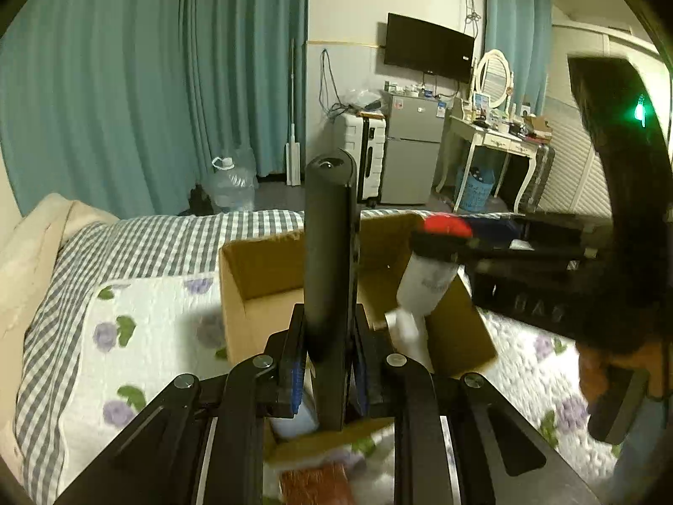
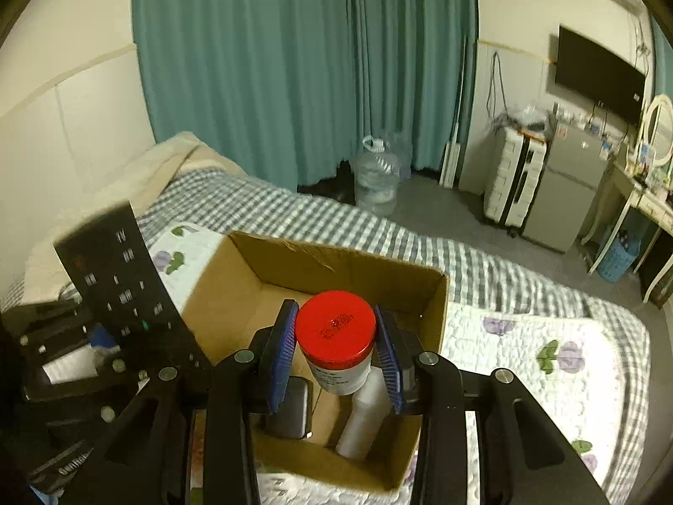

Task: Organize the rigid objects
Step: 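Place the black cylinder and red-capped bottle into the box, opening both tools, then grasp the red rose card with left tool while right tool grasps white plug charger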

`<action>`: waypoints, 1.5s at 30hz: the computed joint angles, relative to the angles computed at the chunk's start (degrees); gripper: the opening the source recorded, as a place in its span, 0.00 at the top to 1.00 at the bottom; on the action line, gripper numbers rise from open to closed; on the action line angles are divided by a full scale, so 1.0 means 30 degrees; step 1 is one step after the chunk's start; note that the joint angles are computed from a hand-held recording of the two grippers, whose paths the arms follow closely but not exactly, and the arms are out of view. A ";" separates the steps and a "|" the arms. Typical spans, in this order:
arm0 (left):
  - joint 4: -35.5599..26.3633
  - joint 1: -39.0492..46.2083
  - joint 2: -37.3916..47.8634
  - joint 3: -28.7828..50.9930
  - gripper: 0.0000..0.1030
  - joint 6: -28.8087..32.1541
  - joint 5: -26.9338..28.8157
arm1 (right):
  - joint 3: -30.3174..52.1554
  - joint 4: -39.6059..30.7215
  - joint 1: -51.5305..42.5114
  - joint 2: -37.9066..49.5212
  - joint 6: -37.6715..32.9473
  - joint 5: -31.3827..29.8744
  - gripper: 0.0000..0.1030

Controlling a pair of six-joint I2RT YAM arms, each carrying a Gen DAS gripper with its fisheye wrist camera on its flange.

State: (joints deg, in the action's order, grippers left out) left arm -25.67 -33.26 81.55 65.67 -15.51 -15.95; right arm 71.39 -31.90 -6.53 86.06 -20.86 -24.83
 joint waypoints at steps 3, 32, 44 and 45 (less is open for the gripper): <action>-0.0762 0.0424 0.2422 0.1689 0.82 0.0355 0.0080 | 0.0593 -0.0168 -0.0116 0.1792 -0.0242 0.0135 0.65; -0.4353 -0.2802 -0.4286 -0.2151 0.37 -0.3637 -0.5442 | -0.6054 0.1962 -0.2268 -0.7605 0.0603 -0.1746 0.07; -0.2209 -0.3645 -0.5388 -0.7514 0.33 -0.6834 -0.5813 | -1.3914 0.4215 -0.0307 -1.0162 -0.0635 0.1279 0.00; -0.1828 -0.3508 -0.5001 -0.7828 0.33 -0.6813 -0.5687 | -1.4160 0.4760 -0.0017 -0.9614 -0.0620 0.1775 0.00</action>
State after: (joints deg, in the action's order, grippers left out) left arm -31.16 -43.78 66.55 42.19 -35.95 -33.01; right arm 28.91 -17.62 -6.58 57.22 -22.72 -19.51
